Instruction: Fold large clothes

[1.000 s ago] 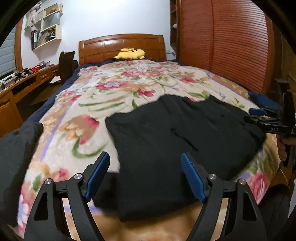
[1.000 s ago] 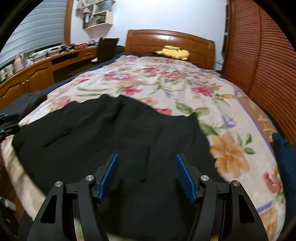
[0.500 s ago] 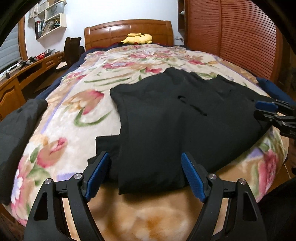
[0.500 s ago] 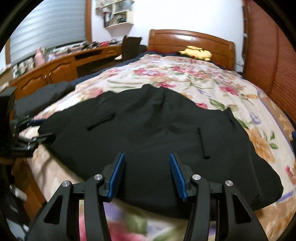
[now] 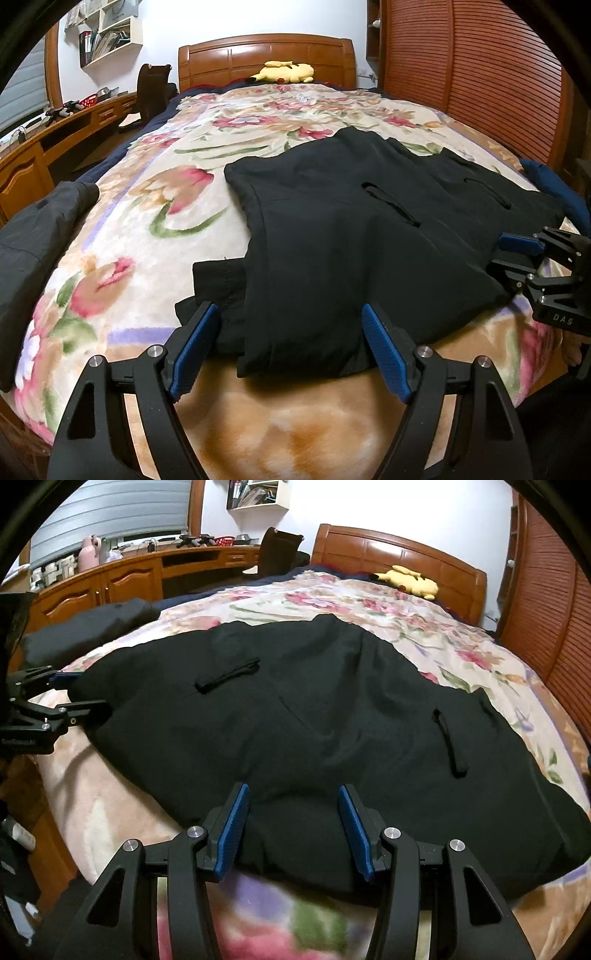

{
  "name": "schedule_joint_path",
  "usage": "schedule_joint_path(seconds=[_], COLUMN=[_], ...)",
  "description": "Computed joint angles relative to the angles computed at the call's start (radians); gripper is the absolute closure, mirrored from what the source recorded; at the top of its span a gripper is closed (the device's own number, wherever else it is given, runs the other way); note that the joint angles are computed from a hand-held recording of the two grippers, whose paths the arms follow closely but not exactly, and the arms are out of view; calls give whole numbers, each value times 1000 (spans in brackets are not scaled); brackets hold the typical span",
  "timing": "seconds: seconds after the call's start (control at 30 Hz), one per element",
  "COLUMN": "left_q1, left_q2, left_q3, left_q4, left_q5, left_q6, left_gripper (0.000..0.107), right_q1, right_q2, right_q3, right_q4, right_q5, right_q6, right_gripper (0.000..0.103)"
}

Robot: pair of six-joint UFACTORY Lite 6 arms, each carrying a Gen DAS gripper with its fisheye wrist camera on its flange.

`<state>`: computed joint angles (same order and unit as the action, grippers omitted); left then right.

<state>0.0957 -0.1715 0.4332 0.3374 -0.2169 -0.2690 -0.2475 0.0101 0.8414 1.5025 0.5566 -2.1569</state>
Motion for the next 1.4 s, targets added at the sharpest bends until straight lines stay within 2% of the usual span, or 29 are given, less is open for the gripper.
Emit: schedule_joint_path(seconds=[0.13,0.27,0.37,0.57,0.8,1.0,1.13,1.2,1.27,1.3,1.4], left_q1=[0,2,14,60,145,201,207,228,252,254,221], left_q2=[1,-7,-28,-56,-57,-17,65,98,131,138,102], left_q3=[2,-2,-26,-83,-102,-50,17,44,69,79,83], left_q4=[-1,10,30,146,453,673,723,796,877,906,939], left_q5=[1,7,6,-36,-91,-137,-164,-203,-253,-267,-241], left_q6=[1,-13,-33,-146,-465,-713,-767,-836,-908,-938,-966], left_gripper=[27,27,27,27,27,27,27,34,50,53,70], right_q1=[-7,3,-26,-39,30,48,22,-14,-23,-24,-36], right_q2=[21,-23,-44,-28,-58,-69,-67,-50,-49,-49,-41], right_q3=[31,-12,-33,-47,-110,-120,-118,-94,-89,-86,-71], right_q4=[-33,-12,-8,95,258,263,241,186,165,160,113], right_q5=[18,5,38,18,-54,-62,-42,-12,-5,-4,14], right_q6=[42,25,11,-74,-209,-199,-196,-166,-148,-143,-95], right_gripper=[51,51,51,51,51,51,51,51,51,51,51])
